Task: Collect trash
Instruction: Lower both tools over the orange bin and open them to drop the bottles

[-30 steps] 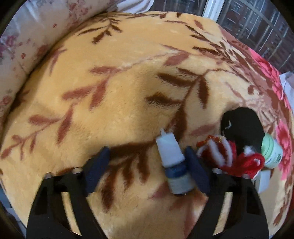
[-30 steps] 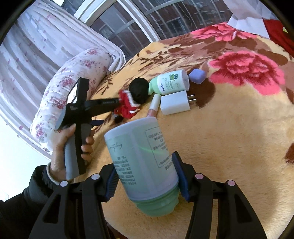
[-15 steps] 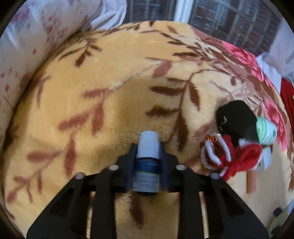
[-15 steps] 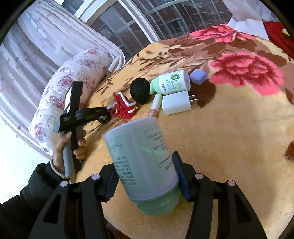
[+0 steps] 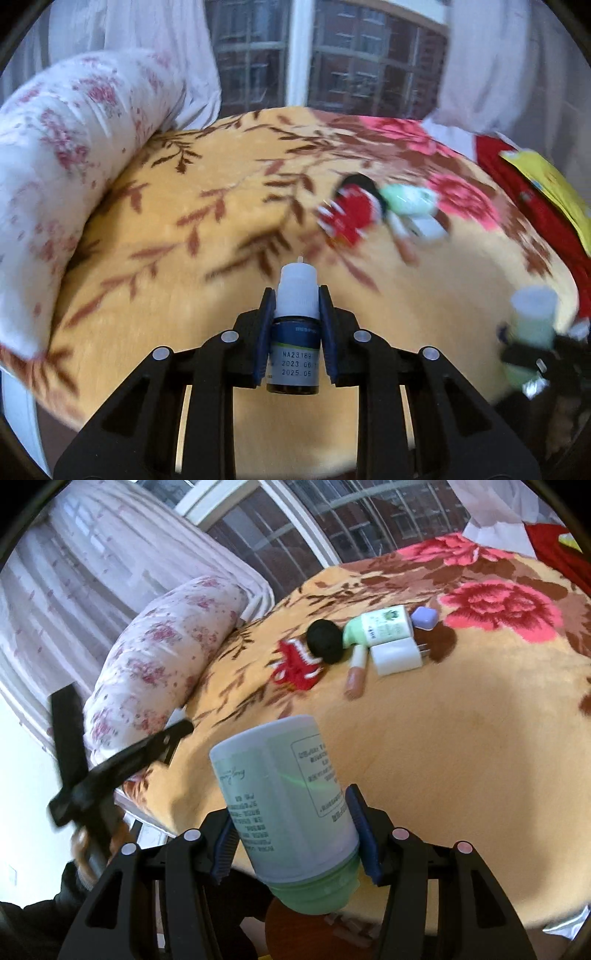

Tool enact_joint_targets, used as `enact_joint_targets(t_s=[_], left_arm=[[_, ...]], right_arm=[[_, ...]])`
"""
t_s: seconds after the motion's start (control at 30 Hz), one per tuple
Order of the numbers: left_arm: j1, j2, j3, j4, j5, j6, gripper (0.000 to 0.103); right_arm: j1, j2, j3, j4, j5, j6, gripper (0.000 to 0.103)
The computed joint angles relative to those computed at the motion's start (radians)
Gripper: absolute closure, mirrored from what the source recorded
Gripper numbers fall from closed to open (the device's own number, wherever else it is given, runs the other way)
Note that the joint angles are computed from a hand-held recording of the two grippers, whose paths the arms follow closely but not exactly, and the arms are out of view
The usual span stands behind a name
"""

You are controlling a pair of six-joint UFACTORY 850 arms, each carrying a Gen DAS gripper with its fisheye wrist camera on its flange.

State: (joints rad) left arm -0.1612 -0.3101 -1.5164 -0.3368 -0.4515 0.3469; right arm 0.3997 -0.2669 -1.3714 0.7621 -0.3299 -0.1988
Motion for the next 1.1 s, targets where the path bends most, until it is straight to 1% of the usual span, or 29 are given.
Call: enact_joint_targets(t_s=[0.1, 0.17, 0.23, 0.3, 0.37, 0.43, 0.5, 0.57, 0.6, 0.7, 0.77, 0.9, 0.97, 1.0, 1.03, 1.07, 1.1], left_arm=[[-0.004, 0.128, 0.170, -0.047, 0.044, 0.055, 0.080], [-0.011, 0.189, 0.254, -0.032, 0.091, 0.047, 0.080], [-0.019, 0.241, 0.329, -0.007, 0.126, 0.027, 0.080], [-0.017, 0.277, 0.385, -0.078, 0.113, 0.090, 0.080], [-0.027, 0.293, 0.424, -0.037, 0.112, 0.055, 0.080], [-0.039, 0.302, 0.466, 0.014, 0.108, 0.024, 0.080], [-0.036, 0.302, 0.490, -0.018, 0.090, 0.056, 0.080], [-0.030, 0.290, 0.508, -0.052, 0.054, 0.075, 0.080], [-0.029, 0.283, 0.513, -0.062, 0.039, 0.079, 0.080], [-0.027, 0.254, 0.519, -0.061, -0.012, 0.075, 0.080], [-0.025, 0.237, 0.514, -0.059, -0.034, 0.076, 0.080], [-0.024, 0.219, 0.509, -0.048, -0.049, 0.065, 0.080], [-0.027, 0.216, 0.510, -0.050, -0.055, 0.068, 0.080], [-0.030, 0.213, 0.506, -0.034, -0.060, 0.052, 0.078], [-0.030, 0.206, 0.498, -0.005, -0.066, 0.028, 0.063], [-0.035, 0.203, 0.493, 0.042, -0.063, -0.017, 0.043], [-0.039, 0.208, 0.499, 0.055, -0.051, -0.032, 0.038]], right_arm=[[0.052, 0.046, 0.056, -0.091, 0.042, 0.087, 0.050], [0.087, 0.076, 0.093, -0.189, 0.055, 0.179, 0.050], [0.119, 0.096, 0.119, -0.328, 0.066, 0.318, 0.050], [0.142, 0.110, 0.144, -0.417, 0.066, 0.409, 0.050], [0.167, 0.128, 0.176, -0.525, 0.066, 0.531, 0.049], [0.190, 0.141, 0.211, -0.581, 0.057, 0.613, 0.049], [0.207, 0.142, 0.232, -0.616, 0.044, 0.670, 0.049], [0.228, 0.135, 0.253, -0.665, 0.020, 0.745, 0.049], [0.234, 0.130, 0.259, -0.663, 0.011, 0.757, 0.049], [0.236, 0.110, 0.273, -0.538, -0.004, 0.684, 0.049], [0.235, 0.098, 0.269, -0.516, -0.016, 0.670, 0.049], [0.226, 0.079, 0.253, -0.494, -0.041, 0.635, 0.049], [0.218, 0.066, 0.244, -0.449, -0.058, 0.588, 0.049], [0.213, 0.059, 0.241, -0.429, -0.069, 0.567, 0.048], [0.210, 0.049, 0.232, -0.427, -0.085, 0.568, 0.046], [0.208, 0.045, 0.232, -0.434, -0.093, 0.579, 0.041], [0.207, 0.045, 0.233, -0.430, -0.091, 0.578, 0.040]])
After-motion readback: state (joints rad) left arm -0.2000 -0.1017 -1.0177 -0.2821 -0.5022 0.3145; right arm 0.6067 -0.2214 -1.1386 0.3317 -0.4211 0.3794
